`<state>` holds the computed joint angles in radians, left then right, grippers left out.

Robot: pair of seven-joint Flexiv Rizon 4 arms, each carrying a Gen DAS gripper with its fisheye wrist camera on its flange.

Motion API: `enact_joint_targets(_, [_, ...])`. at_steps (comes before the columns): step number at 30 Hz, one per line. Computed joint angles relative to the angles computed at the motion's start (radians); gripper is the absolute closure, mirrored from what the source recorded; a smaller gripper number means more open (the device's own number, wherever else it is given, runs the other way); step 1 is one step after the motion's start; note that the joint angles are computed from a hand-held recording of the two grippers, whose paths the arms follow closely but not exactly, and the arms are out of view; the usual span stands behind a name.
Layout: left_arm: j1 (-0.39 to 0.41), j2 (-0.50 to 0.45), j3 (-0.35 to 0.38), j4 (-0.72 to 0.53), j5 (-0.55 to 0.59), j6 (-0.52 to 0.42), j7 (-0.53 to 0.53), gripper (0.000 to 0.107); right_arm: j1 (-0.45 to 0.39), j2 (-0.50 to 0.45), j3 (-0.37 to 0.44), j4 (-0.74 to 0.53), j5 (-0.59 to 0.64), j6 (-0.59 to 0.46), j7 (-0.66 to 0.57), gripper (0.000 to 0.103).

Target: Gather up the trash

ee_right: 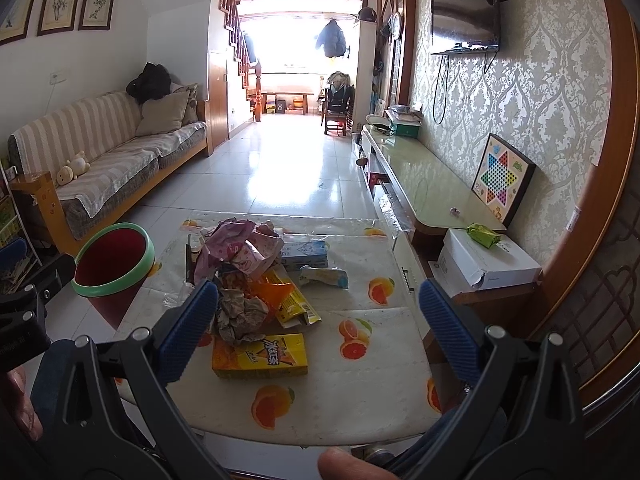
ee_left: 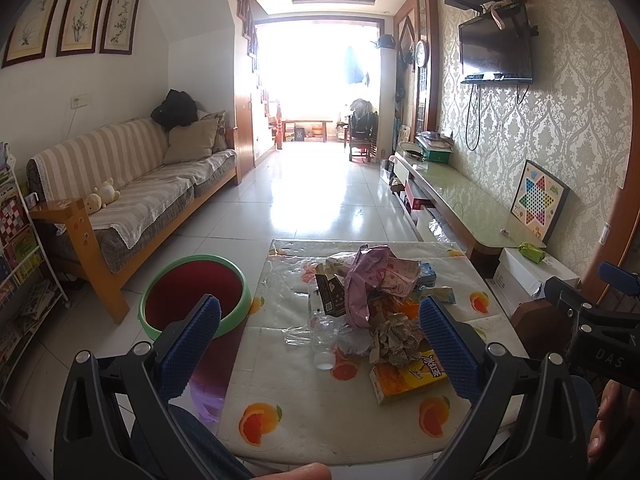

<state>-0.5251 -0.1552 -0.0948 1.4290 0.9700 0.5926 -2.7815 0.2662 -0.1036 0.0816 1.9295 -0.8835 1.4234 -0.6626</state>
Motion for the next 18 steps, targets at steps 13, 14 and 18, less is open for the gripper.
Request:
enact_joint_targets(13, [0.027, -0.004, 0.009, 0.029, -0.059, 0.063, 0.031, 0.011, 0.003, -0.02, 0.005, -0.001, 0.085, 0.014, -0.062, 0.004])
enact_joint_targets(14, [0.031, -0.005, 0.011, 0.033, -0.068, 0.075, 0.033, 0.011, 0.006, -0.023, 0.001, -0.002, 0.084, 0.012, -0.064, 0.004])
enact_joint_targets(18, [0.058, -0.014, 0.022, 0.055, -0.14, 0.125, 0.03, 0.011, 0.01, -0.04, 0.001, -0.007, 0.12, 0.012, -0.094, 0.004])
